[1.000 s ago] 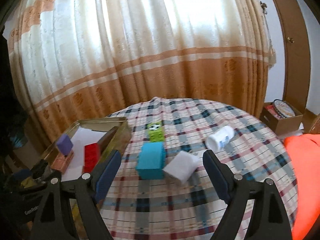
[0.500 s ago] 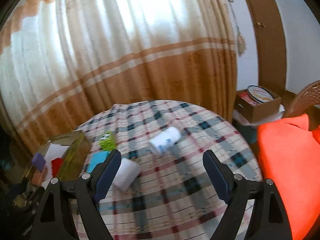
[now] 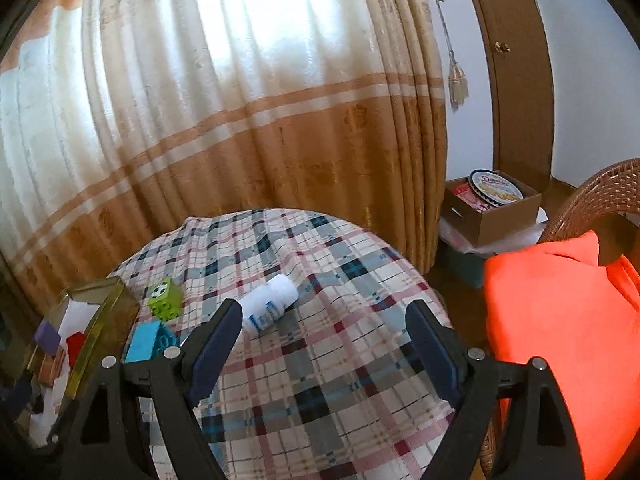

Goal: Organize rigid objects
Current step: 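Withdraw both grippers from the tray toward the remaining objects, then grasp the white cube with the left gripper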

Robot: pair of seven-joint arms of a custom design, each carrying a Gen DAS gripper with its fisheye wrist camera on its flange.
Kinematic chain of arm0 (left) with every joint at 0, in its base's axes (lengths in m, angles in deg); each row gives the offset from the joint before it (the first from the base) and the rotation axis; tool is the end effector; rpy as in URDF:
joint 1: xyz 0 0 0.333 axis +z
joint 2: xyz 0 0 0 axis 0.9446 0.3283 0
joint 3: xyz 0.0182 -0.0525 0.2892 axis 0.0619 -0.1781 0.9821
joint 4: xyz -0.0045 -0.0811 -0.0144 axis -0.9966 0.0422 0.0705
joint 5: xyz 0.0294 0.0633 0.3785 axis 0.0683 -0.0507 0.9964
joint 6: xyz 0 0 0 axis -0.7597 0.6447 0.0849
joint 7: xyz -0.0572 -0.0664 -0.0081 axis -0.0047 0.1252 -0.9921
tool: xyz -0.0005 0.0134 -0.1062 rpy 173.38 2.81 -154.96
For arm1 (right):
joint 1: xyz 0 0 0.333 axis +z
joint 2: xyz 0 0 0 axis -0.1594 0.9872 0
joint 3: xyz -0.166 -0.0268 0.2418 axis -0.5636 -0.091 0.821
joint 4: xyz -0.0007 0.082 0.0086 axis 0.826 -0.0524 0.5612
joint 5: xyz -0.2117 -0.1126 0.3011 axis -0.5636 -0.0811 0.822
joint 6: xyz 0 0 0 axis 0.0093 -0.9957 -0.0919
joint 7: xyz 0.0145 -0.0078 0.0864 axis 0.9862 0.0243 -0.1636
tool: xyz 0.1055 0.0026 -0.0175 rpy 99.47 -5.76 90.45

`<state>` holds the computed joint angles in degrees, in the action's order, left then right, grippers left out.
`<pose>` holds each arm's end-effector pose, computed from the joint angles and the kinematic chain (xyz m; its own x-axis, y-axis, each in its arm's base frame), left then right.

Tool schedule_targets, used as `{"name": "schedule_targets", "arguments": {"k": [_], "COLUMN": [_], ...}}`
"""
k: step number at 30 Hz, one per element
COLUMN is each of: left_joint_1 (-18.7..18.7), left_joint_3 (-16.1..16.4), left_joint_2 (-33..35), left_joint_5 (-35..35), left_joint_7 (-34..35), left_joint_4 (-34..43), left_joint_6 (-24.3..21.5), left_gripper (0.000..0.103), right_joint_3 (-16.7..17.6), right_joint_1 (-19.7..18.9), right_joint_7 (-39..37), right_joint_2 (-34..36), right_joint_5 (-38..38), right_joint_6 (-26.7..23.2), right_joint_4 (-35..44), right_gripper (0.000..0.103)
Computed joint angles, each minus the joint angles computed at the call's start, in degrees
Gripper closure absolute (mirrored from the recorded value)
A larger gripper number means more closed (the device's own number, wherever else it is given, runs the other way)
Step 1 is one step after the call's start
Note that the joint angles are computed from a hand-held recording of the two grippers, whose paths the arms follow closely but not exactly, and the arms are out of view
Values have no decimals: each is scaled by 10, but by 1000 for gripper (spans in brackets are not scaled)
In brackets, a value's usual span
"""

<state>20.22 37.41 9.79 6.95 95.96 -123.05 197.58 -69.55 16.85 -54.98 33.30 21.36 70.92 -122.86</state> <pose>0.5367 -0.3279 0.3786 -0.5095 -0.8467 -0.1536 -0.4228 0.4018 -0.8123 0.4626 0.2722 0.4163 -0.7125 -0.6752 -0.1908 -0.2454 0.4946 -0.8337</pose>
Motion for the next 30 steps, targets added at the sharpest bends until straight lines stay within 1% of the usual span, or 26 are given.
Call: {"name": "schedule_targets", "arguments": {"k": [2, 3, 7, 10, 11, 12, 14, 15, 16, 17, 18, 19, 21, 23, 24, 25, 26, 27, 28, 29, 30], "left_joint_1": [18, 28, 92, 147, 159, 162, 171, 174, 173, 156, 146, 143, 151, 146, 147, 155, 160, 161, 160, 147, 145], "left_joint_3": [-23, -36, -110, -175, -191, -196, -210, -216, -216, -197, -186, -185, -197, -194, -197, -207, -215, -217, -215, -200, -197], "left_joint_2": [0, 0, 5, 14, 19, 25, 40, 46, 53, 63, 68, 75, 87, 99, 103, 110, 120, 126, 132, 137, 140], "left_joint_5": [16, 25, 72, 98, 107, 116, 136, 146, 158, 179, 195, 207, 223, 248, 258, 265, 271, 280, 290, 311, 324], "left_joint_7": [4, 3, -7, -6, -5, -8, -11, -13, -17, -33, -47, -54, -58, -73, -77, -75, -76, -84, -95, -114, -124], "left_joint_4": [6, 8, 31, 57, 68, 77, 105, 115, 126, 143, 152, 161, 178, 195, 202, 210, 226, 236, 246, 250, 255], "left_joint_6": [-7, -10, -41, -73, -84, -94, -120, -132, -143, -159, -167, -174, -188, -204, -210, -219, -239, -253, -266, -258, -263], "left_gripper": [4, 4, 4, 4, 4, 4, 9, 14, 15, 15, 17, 19, 20, 22, 24, 30, 33, 38, 39, 40, 40], "right_joint_3": [3, 1, -5, 0, 1, 3, 5, 6, 5, 4, 4, 4, 3, 3, 3, 3, 3, 3, 3, 4, 4], "right_joint_1": [3, 3, -7, -11, -12, -13, -14, -15, -16, -18, -19, -21, -24, -28, -29, -31, -32, -33, -34, -34, -34], "right_joint_7": [-26, -30, -9, 16, 22, 23, 31, 32, 35, 39, 42, 45, 54, 60, 61, 60, 58, 56, 54, 53, 53], "right_joint_2": [9, 5, -18, -29, -32, -32, -34, -34, -36, -37, -40, -42, -46, -50, -51, -50, -50, -49, -49, -49, -48], "right_joint_5": [4, 3, 2, -5, -8, -9, -11, -12, -13, -13, -13, -14, -13, -14, -13, -11, -10, -9, -8, -7, -6], "right_joint_6": [-38, -39, -5, -2, 0, 0, -3, -2, 3, 8, 11, 16, 25, 34, 37, 40, 42, 43, 44, 45, 43], "right_joint_4": [13, 10, -21, -35, -39, -39, -41, -42, -45, -47, -51, -54, -60, -65, -66, -66, -66, -65, -64, -64, -63], "right_gripper": [17, 17, 17, 17, 17, 17, 17, 17, 17, 17, 17, 17, 17, 17, 17, 17, 17, 17, 17, 17, 17]}}
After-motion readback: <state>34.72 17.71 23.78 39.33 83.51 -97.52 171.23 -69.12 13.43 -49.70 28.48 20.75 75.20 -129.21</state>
